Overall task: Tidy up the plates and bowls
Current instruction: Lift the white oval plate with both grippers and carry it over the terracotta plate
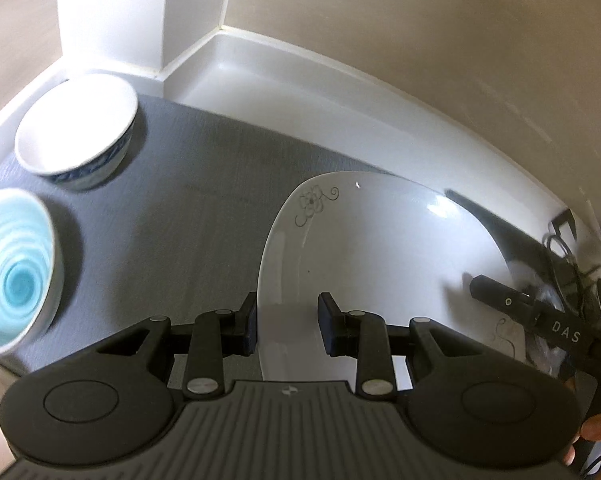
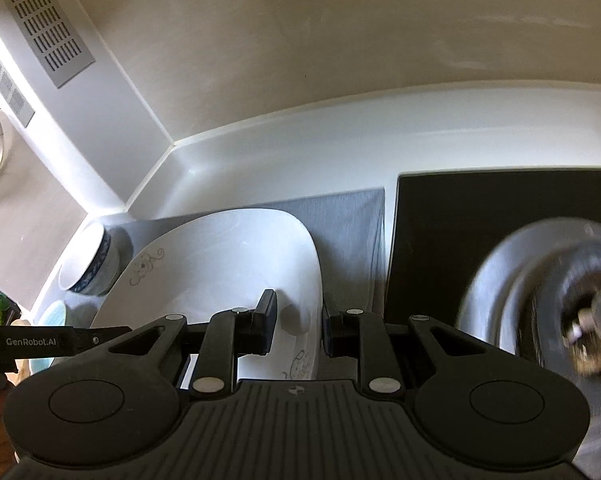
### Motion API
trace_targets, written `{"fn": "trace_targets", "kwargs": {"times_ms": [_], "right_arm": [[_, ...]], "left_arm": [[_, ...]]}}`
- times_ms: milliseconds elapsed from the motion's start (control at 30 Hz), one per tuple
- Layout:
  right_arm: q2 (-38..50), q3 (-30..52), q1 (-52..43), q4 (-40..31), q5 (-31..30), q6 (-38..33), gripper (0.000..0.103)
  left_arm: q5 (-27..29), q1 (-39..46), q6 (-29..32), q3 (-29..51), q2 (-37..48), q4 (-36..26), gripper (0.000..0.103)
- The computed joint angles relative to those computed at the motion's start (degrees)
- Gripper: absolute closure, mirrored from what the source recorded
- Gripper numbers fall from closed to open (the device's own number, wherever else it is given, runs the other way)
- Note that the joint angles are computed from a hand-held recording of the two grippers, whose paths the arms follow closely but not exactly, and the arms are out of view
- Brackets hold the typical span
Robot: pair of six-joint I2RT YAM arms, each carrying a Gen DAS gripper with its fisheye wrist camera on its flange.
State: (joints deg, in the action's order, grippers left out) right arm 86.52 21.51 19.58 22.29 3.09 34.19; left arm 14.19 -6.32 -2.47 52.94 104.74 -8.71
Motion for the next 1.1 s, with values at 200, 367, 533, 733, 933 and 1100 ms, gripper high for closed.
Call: {"fn": "trace_targets", "kwargs": {"times_ms": [200, 367, 533, 733, 933, 1100], "right_arm": [[-7.4, -5.6, 7.8, -2.1, 6.5, 6.7, 0.078], [-11.0, -8.7, 14.4, -4.0, 11.8, 12.8, 0.078], [-12.3, -10.7, 20.8, -6.1, 16.4, 19.5, 0.078], [-13.0, -12.0, 26.0, -8.3, 20.2, 25.0, 0.078], [-13.0, -12.5, 28.2, -9.7, 21.7, 28.1, 0.078], [-13.2, -13.0, 29.1, -9.8, 22.3, 29.2, 0.078]], "left_arm": [[0.8, 1.5, 3.4, -7.6, -6.9, -0.4, 0.07], [1.5, 2.8, 6.1, -12.8, -11.2, -0.9, 0.07], [1.2, 3.2, 8.6, -16.6, -14.4, -0.7, 0.07], [1.1, 3.2, 10.6, -19.8, -16.2, 0.1, 0.07], [0.9, 2.7, 11.8, -21.7, -16.9, 1.0, 0.069], [0.5, 2.4, 12.4, -22.8, -17.6, 2.3, 0.069]]}}
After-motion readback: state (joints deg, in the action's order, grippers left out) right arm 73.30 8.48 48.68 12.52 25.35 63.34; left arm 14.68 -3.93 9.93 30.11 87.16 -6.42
